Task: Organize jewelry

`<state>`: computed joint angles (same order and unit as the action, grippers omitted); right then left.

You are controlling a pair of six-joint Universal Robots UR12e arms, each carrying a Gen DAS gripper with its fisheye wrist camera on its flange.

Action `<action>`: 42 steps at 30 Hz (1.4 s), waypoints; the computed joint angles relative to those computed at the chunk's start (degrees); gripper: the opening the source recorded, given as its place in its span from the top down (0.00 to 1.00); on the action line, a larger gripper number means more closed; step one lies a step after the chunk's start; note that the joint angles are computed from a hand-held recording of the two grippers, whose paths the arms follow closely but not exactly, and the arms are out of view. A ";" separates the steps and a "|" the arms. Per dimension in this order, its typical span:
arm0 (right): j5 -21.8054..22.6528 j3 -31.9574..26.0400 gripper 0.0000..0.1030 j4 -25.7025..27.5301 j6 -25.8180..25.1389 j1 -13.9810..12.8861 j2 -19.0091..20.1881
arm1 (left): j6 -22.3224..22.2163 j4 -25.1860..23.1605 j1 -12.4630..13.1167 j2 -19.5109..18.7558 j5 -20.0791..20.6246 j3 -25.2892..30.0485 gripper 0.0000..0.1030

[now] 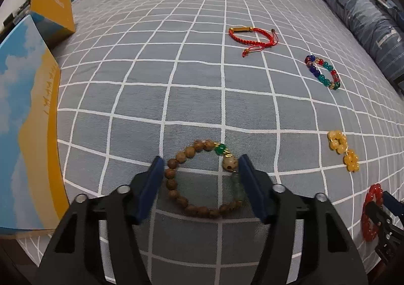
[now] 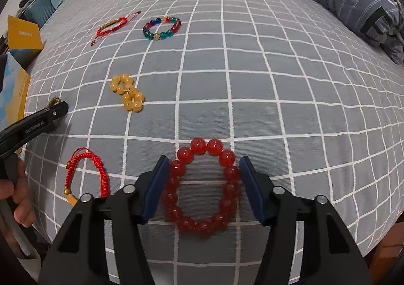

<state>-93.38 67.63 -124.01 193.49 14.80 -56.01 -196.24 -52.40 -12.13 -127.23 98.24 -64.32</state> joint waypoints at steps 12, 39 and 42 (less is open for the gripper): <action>-2.01 -1.27 0.76 2.54 0.50 0.34 0.65 | 0.70 -1.06 0.23 0.40 -0.80 0.31 0.90; -3.11 1.99 0.88 -4.37 1.35 0.73 -2.14 | 1.93 2.49 0.34 2.90 -2.07 -2.01 0.90; -3.10 2.09 0.88 -4.83 1.27 0.81 -2.26 | 1.87 2.39 0.33 3.05 -1.99 -2.05 0.90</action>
